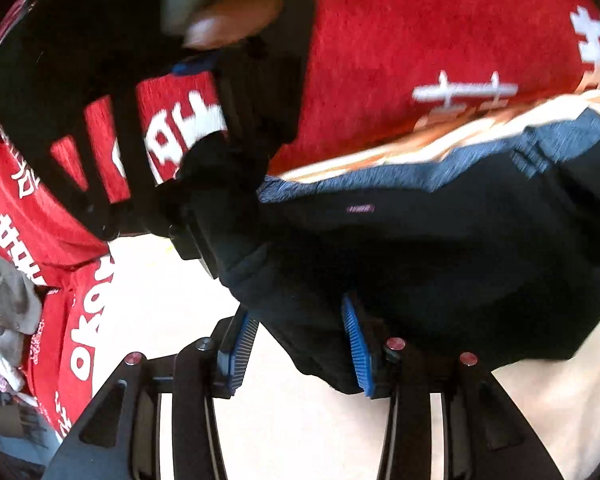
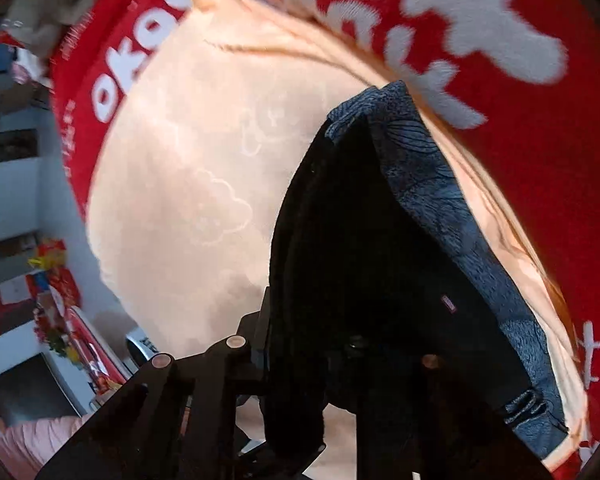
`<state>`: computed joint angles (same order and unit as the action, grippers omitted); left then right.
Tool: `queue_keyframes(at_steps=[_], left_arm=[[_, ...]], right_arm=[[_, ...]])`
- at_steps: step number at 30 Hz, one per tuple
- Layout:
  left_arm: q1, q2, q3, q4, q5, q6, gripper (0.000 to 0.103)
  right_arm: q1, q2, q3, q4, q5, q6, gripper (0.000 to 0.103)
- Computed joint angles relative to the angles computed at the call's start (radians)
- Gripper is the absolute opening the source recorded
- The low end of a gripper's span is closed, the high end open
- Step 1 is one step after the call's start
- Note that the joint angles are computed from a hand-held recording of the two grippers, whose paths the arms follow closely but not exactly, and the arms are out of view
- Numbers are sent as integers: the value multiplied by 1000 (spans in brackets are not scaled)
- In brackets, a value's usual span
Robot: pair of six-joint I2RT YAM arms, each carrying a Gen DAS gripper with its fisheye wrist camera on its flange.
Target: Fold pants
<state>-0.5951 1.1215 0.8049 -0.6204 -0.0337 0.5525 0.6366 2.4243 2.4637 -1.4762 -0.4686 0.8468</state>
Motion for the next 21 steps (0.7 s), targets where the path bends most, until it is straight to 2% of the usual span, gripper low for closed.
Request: queue_keyframes(at_steps=[4,8,11,14,17,21], left_arm=[[-49,-26,107,-111,34,-73,43],[-144,-56,211,-210,45,-141,43],[-263,-67,287,-280,32,-215,43],[-444,-36,375,-344,-22,-320,43],[-632,9,439,-377,-78,-427,43],[-881,120,485,-370,-160,-555,43]], right_arm=[[-7,-344,-476,305,16,95,18],[-19,-647,-783,476,60,182,18],[-5,-869,-957,548,128,268,18],[43,-1093,-1093,560,235,392,19],[114,-1307,-1193,503,365,510,19],[356,-1561,-1285,356,633,775,19]])
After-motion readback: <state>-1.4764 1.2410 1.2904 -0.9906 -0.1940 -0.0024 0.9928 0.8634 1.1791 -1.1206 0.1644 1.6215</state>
